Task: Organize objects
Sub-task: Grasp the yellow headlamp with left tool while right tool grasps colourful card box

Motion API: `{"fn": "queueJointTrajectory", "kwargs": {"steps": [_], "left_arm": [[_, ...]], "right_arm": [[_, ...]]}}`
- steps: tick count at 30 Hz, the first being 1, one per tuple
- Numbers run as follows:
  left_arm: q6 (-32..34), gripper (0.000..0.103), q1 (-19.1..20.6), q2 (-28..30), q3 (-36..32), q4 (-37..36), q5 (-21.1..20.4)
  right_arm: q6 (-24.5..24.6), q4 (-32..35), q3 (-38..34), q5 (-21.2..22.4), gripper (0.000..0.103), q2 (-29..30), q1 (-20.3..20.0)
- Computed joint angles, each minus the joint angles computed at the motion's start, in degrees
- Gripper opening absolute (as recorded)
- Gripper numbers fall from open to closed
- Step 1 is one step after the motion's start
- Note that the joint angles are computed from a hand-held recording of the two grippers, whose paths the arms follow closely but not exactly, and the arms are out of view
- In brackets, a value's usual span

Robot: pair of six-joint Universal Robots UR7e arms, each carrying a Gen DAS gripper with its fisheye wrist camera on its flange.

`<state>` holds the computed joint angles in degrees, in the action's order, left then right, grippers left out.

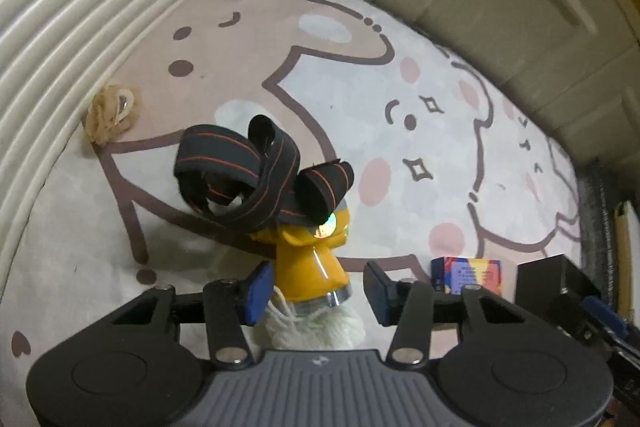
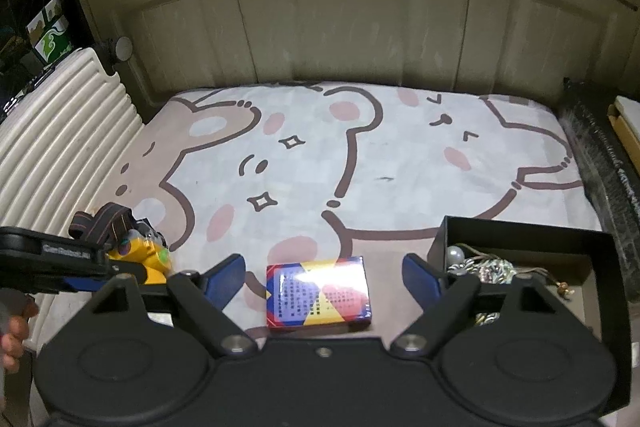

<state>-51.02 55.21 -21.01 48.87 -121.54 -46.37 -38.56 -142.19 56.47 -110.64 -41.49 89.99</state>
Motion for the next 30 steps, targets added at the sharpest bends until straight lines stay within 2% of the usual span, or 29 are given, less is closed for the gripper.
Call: {"fn": "queueJointTrajectory", "kwargs": {"steps": [5, 11, 17, 19, 22, 23, 27, 28, 30], "left_arm": [[0.67, 0.048, 0.88, 2.38, -3.73, 4.01, -0.14], [2.82, 0.049, 1.51, 3.48, -5.49, 4.38, -1.32], [3.73, 0.048, 2.24, 1.41, -2.03, 0.2, -3.91], [4.43, 0.048, 2.2, 0.76, -1.28, 0.28, -3.61], [7.84, 0.048, 1.64, 0.32, -1.39, 3.74, -0.83], [9.79, 0.048, 1.26, 0.7, -2.58, 7.35, 1.02], [17.72, 0.048, -1.1, 4.38, -8.42, 26.84, 14.59], [18.4, 0.048, -1.34, 4.85, -9.01, 30.24, 16.3], [20.32, 0.048, -1.49, 4.79, -8.64, 32.84, 17.17]], "right_arm": [[-0.02, 2.17, -1.69, -0.6, 0.086, 1.25, -0.1], [0.48, 3.34, -3.27, -1.11, 0.086, 2.67, -0.1], [0.93, 4.02, -3.77, -1.11, 0.086, 3.45, 0.24], [0.7, 4.1, -3.79, -1.14, 0.086, 3.57, 0.29], [1.09, 4.39, -4.14, -1.47, 0.086, 3.94, 0.33], [1.47, 4.57, -4.38, -1.6, 0.086, 4.13, 0.37], [1.98, 5.01, -4.52, -1.25, 0.086, 4.38, 0.53], [1.97, 5.2, -4.5, -0.96, 0.086, 4.38, 0.58], [1.89, 5.3, -4.31, -0.36, 0.086, 4.3, 0.68]]}}
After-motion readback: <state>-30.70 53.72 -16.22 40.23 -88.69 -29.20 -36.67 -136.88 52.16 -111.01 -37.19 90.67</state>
